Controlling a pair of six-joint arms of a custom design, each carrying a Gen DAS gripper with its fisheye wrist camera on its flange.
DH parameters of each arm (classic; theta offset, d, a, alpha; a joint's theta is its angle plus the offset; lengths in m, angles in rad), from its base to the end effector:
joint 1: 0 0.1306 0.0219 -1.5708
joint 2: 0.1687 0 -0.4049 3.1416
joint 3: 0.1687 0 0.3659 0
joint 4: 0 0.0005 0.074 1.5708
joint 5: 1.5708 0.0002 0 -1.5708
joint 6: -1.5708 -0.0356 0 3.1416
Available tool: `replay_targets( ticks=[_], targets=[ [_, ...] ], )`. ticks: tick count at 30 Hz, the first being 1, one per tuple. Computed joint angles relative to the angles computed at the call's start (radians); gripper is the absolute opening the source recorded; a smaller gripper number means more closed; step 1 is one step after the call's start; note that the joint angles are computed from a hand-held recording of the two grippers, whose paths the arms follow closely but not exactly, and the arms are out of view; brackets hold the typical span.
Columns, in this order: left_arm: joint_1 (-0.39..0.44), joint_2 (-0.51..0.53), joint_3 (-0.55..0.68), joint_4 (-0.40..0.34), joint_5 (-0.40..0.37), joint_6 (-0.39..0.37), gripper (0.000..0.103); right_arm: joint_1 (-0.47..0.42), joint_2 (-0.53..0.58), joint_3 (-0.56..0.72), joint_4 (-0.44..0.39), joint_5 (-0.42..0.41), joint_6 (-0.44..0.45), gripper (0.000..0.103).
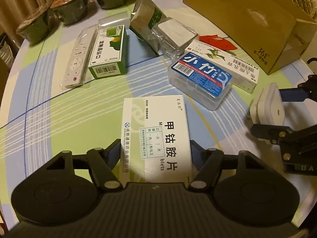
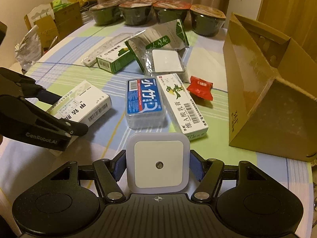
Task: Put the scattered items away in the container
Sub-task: 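Grasp the white medicine box with the left tool and lift it, then carry both items over the cardboard box and open both tools to drop them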
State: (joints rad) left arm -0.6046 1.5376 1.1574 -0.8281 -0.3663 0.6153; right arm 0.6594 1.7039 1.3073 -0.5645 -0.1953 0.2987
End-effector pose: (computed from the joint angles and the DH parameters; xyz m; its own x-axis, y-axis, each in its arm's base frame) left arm 0.3807 -0.2481 0.2957 -0.8742 -0.0510 -0.4829 -0.0959 0.9930 0.0688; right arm 0.4244 0.3371 0.2864 -0.4166 -0.6881 -0.5941 -0.8490 0.5282 -0.0165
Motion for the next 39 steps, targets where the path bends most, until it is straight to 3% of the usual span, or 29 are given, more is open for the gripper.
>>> replay_targets(
  ticks=[9,19,28,39],
  targets=[
    [-0.023,-0.044,0.048,-0.056,-0.027,0.013,0.067,-0.009,-0.060,-0.007,-0.029,0.008,-0.014,0.068],
    [-0.068,-0.012,0.203,-0.107,-0.051,-0.006,0.067,-0.081,-0.125,0.029,-0.049,0.014,-0.004,0.068],
    [-0.080,0.155,0.499,-0.104,-0.030,-0.104,0.067,-0.203,-0.068,0.206,-0.052,0.024,-0.007,0.068],
    [-0.044,0.422,0.902,-0.153,0.031,-0.189,0.067,-0.276,0.116,0.451,-0.153,0.029,0.004,0.068]
  ],
)
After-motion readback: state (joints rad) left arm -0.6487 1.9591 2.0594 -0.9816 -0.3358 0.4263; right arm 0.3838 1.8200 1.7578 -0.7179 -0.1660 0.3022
